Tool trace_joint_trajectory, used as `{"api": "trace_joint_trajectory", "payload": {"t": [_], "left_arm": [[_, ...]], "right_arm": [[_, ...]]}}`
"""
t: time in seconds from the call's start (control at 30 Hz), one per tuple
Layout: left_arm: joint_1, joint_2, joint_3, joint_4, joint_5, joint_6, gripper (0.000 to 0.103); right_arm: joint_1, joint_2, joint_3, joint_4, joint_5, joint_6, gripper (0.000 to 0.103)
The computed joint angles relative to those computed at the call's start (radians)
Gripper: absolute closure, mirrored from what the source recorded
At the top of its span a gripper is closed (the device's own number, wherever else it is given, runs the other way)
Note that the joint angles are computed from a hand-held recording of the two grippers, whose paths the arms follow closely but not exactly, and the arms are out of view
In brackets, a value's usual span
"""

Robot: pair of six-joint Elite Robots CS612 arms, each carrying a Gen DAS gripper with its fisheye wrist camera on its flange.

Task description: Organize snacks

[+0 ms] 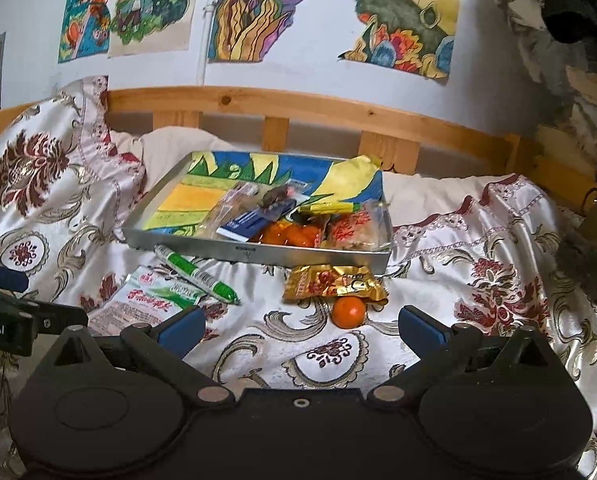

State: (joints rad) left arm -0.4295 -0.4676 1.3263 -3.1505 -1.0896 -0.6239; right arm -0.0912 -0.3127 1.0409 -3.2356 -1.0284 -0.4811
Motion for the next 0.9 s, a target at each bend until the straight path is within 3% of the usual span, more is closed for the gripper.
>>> {"api": "trace_joint_trajectory", "payload": {"t": [0.9], "left_arm": [[0.004,0.025,-0.057,0.094,-0.013,0.017,0.001]], "right_arm": [[0.008,0.004,-0.045,0.175,0.038,-0.122,0.001]]}}
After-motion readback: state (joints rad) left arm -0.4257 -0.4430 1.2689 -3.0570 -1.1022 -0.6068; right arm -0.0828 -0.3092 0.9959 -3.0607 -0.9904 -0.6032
